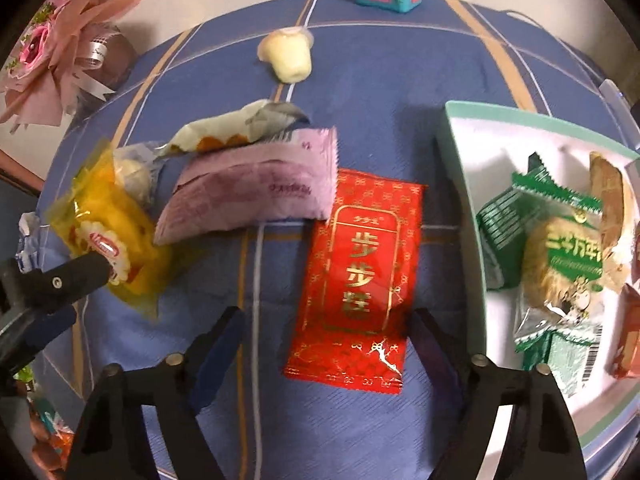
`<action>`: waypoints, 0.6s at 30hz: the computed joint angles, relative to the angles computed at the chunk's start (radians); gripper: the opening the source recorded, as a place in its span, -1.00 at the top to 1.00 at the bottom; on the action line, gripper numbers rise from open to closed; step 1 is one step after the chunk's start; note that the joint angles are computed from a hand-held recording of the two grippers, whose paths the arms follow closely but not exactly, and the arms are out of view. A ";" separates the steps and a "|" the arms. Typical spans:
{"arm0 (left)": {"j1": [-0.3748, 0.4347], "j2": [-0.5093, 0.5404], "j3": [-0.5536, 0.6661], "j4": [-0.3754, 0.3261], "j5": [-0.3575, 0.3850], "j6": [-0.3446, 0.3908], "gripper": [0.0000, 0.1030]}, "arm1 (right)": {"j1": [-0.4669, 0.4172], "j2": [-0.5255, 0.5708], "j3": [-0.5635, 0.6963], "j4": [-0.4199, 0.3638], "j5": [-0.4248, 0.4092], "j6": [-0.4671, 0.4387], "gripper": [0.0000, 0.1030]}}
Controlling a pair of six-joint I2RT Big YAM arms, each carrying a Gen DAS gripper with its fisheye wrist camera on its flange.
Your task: Organize snacks
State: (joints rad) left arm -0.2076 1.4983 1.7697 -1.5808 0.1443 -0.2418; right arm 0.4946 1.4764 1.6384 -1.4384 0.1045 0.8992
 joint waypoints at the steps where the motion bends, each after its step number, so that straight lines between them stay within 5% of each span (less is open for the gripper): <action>1: -0.005 0.001 0.000 0.011 0.005 -0.005 -0.87 | -0.003 0.002 0.002 0.002 0.007 -0.004 -0.61; 11: -0.048 0.002 -0.013 0.089 0.031 -0.019 -0.81 | -0.023 -0.038 -0.034 0.000 0.049 -0.012 -0.27; 18: -0.057 0.007 -0.021 0.104 0.020 -0.034 -0.04 | -0.026 -0.061 -0.043 -0.030 0.060 -0.032 -0.15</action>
